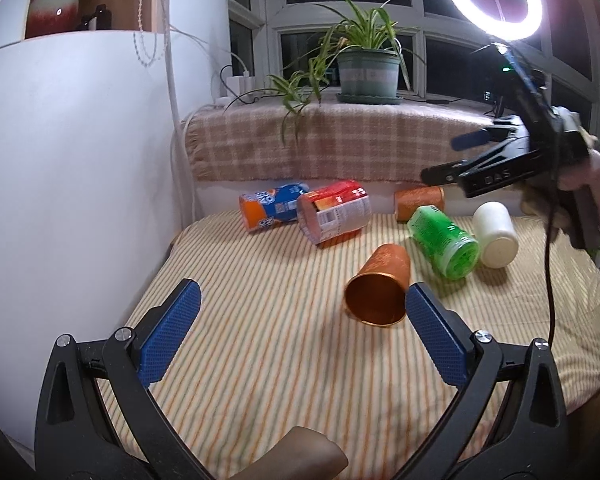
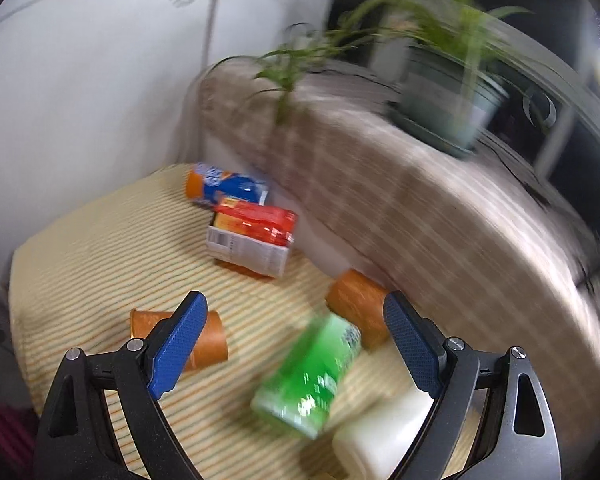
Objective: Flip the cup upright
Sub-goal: 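Reach the right tool to the red-labeled plastic cup and close on it, then lift the red-labeled cup with the right tool and carry it toward the left tool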
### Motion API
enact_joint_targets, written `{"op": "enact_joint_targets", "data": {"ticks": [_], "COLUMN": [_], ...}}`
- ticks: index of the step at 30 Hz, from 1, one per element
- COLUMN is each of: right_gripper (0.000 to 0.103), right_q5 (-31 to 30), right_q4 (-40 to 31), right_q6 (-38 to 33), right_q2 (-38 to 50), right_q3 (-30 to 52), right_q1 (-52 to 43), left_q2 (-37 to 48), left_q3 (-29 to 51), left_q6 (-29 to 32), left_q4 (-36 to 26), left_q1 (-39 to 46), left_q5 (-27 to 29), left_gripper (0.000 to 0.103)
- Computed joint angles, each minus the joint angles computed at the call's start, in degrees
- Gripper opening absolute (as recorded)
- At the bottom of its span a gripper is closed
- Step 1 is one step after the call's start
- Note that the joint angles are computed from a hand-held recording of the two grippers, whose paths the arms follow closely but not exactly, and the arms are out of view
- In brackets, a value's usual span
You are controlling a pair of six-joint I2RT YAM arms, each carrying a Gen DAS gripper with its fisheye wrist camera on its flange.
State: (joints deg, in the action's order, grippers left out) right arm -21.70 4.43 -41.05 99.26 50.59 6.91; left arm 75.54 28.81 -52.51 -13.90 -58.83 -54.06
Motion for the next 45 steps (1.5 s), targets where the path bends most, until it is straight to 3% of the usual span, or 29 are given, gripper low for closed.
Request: {"op": "enact_joint_targets", "data": {"ticks": [8,13,27,37,45], "right_gripper": [0.090,0.090,0.090,0.089,0.085], "right_q5": [3.80,6.47,17.98,22.69,20.18], "right_q4": [-0.99,-5.68,-7.41,-3.77,-3.58], "right_q6": [-14.47,-22.19,-38.41,-42.73,-41.54], "right_q2": [10.33,16.76,30.09,37.81,36.99], "right_q3": [8.38,16.17,30.18,36.58,35.66], "right_q1": [8.04,11.33,18.18,20.73,20.25], "left_q2": [-5.00,-8.27,-7.34,-4.67,-5.25], "left_q3": [-4.32,-7.26,-11.88,-13.20,-13.38], "left_q6": [-0.96,-0.16,9.17,12.54,12.28], "left_q4": [-1.19,-0.51,10.89,17.17,16.71], "left_q1": [4.27,7.95,19.84,26.07,26.08], "left_q5": [2.11,3.37,11.45,15.91,15.57], "left_gripper": [0.103,0.103,0.103,0.103,0.103]}}
